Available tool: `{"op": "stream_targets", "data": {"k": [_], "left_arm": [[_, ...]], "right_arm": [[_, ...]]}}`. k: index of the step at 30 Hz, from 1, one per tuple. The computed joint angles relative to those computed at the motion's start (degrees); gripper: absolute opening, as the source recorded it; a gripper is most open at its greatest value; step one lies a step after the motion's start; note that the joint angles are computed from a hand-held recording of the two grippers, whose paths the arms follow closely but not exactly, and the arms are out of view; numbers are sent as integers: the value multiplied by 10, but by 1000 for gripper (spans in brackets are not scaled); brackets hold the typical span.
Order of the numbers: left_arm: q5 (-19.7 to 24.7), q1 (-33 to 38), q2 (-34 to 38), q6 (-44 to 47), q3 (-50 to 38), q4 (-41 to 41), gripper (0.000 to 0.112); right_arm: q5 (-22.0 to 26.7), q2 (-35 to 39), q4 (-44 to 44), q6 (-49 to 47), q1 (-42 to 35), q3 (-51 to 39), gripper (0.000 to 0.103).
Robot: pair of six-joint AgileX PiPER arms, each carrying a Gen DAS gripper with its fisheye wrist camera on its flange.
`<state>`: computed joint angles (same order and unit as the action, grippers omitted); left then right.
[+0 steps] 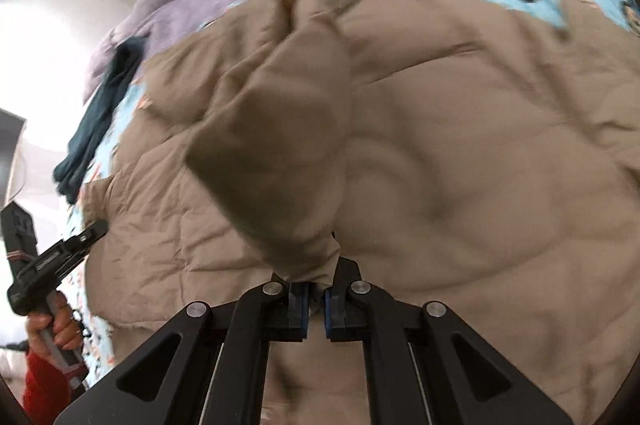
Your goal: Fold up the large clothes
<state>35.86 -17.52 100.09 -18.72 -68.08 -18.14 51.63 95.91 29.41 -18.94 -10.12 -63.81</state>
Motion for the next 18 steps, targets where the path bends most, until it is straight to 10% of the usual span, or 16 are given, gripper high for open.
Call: {"op": "stream_targets", "data": {"k": [4, 12, 13, 15, 18], "left_arm": [[-31, 37, -4, 50, 46, -65, 22], [-8, 10, -41, -100, 41, 89, 22], [1, 4, -57, -133, 41, 126, 22], [18, -1, -86, -167, 45, 171, 22], [35, -11, -143, -183, 63, 192, 22]], "right_arm": [[-47, 10, 23, 37, 61, 16, 6], [-26, 23, 37, 46, 66, -2, 9], [-13, 21, 33, 47, 55, -7, 13], [5, 14, 0, 75, 46, -17, 55], [4, -28, -60, 121, 16, -13, 61]]}}
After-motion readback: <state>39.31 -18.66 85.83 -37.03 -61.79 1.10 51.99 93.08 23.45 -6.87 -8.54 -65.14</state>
